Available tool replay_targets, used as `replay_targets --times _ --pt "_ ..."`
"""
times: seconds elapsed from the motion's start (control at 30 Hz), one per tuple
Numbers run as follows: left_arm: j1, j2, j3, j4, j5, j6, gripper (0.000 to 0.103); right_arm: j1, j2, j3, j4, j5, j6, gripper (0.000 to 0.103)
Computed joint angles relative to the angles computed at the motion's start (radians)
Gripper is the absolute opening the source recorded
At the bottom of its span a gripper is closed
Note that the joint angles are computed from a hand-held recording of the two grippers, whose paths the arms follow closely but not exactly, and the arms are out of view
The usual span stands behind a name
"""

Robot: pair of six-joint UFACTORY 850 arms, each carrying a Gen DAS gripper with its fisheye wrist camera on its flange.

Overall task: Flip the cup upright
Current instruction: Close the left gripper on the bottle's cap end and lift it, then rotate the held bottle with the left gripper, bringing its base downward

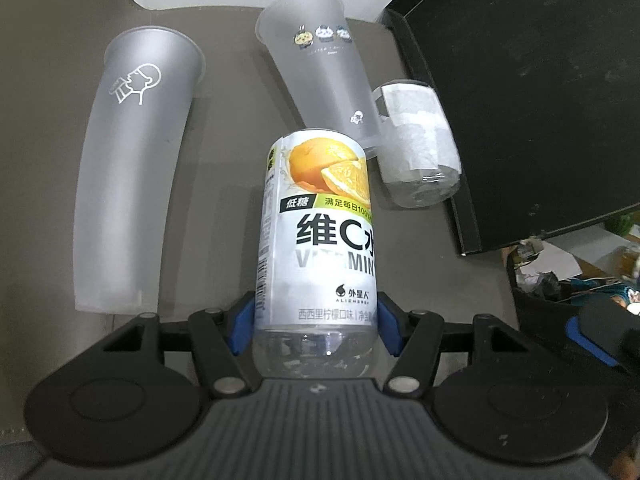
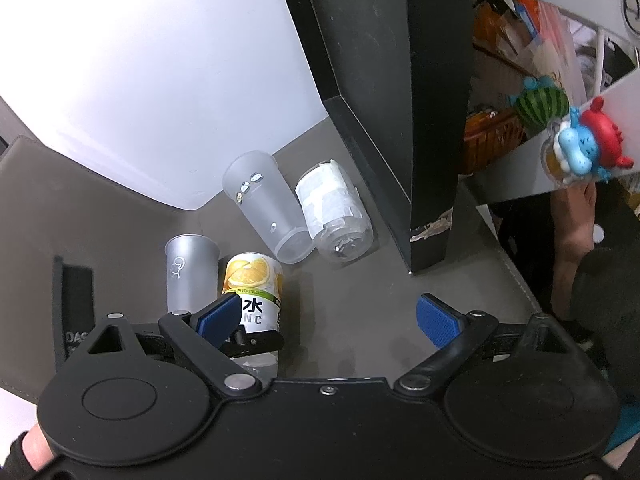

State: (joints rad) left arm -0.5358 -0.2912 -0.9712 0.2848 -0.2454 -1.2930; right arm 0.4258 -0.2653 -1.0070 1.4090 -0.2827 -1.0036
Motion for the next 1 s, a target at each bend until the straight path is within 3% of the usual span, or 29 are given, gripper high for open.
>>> replay_targets --times 0.43,0.8,1.0 --pt "-0.042 0.101 0.058 0.269 0.022 -0.263 0.061 -0.029 -0.003 0.018 0.158 -0.156 -0.067 0.098" --pt "-0.089 0.172 0.099 0.394 0.026 -0.394 0.061 -0.050 -0.019 0.022 0.193 -0.303 -0.057 0.103" --pt "-0.126 0.213 0.116 0.485 -0.009 -0.480 0.061 -0.055 -0.048 0.010 0.167 -0.405 -0.006 0.103"
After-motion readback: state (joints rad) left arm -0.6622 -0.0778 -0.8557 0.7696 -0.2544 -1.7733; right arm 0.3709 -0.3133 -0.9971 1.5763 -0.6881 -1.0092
